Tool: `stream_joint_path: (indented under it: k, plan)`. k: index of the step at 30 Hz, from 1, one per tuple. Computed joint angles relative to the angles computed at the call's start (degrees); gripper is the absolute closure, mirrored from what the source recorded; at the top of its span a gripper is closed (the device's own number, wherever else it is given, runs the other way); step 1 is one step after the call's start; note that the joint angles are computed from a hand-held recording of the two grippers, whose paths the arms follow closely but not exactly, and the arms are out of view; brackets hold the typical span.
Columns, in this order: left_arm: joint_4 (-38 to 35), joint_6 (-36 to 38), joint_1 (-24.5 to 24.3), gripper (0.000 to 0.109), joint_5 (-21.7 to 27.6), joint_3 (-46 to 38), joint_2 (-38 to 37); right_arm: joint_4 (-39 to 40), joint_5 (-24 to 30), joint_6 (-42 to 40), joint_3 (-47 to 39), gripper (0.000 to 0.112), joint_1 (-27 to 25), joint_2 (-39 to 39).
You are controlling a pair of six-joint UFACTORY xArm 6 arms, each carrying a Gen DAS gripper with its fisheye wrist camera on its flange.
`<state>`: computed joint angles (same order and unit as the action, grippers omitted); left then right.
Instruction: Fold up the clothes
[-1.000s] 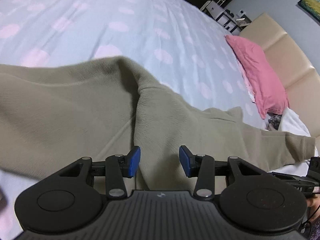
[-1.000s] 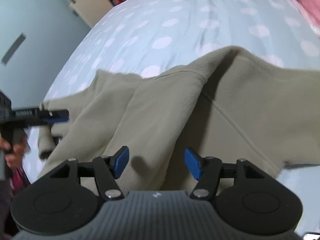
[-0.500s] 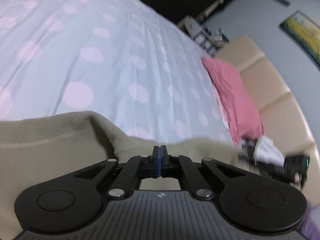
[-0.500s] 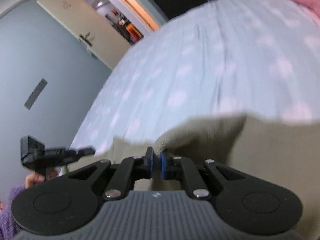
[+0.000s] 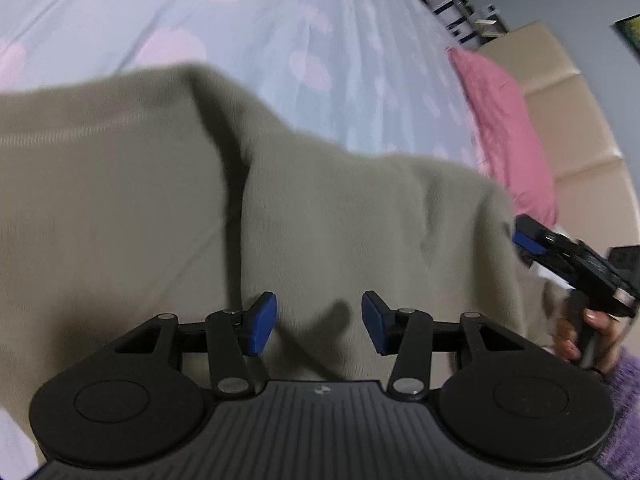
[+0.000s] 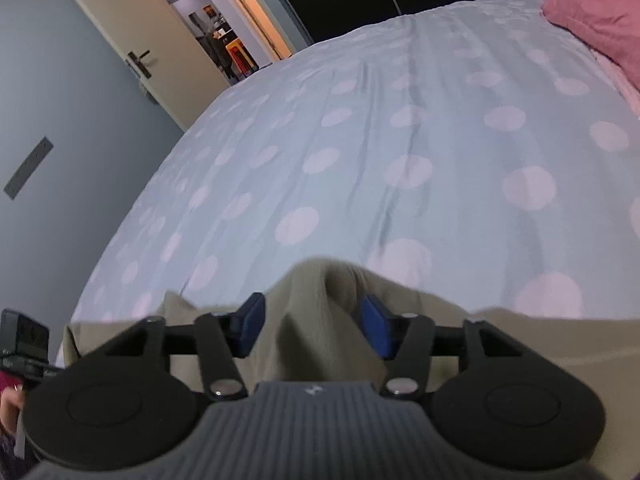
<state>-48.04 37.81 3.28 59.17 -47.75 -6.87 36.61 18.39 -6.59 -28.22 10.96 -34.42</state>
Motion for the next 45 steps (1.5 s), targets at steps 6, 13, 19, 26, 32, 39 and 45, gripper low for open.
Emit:
stream_joint_path:
  k: [6, 13, 19, 26, 32, 39, 45]
  plan:
    - [-4.01, -1.64, 0.82, 0.064, 4.37, 2.69, -2.82, -6.01, 10.99, 8.96, 7.5, 0.043, -1.38, -14.56]
    - [-3.66, -4.82, -3.14, 0.098, 0.36, 4.41, -2.15, -5.76, 14.45, 13.12, 10.48, 0.046, 2.77, -17.74]
    - [-9.13, -1.42, -0.66, 0.104, 1.63, -0.84, -1.89, 0.94, 9.86, 6.34, 9.0, 0.098, 5.18, -15.77]
    - [-8.0, -5.59, -3.86, 0.104, -4.38, -19.58, 9.44, 13.16, 0.17, -6.33, -5.21, 0.1, 3.66, 1.42]
    - [-0.33, -18.44, -9.45, 0.101, -13.27, -36.8, 25.3, 23.22, -9.92, -15.74, -21.36, 0.099, 3.46, 22.21]
    - [2.42, -21.05, -9.73, 0.093, -13.97, -41.93, 31.77, 16.25, -19.8, -7.02, -29.74, 0.068, 2.02, 34.65]
    - [1.77, -24.5, -7.55, 0.093, -10.0, -46.1, 35.06, 20.95, -16.1, -16.01, -26.72, 0.067, 0.37, 32.79]
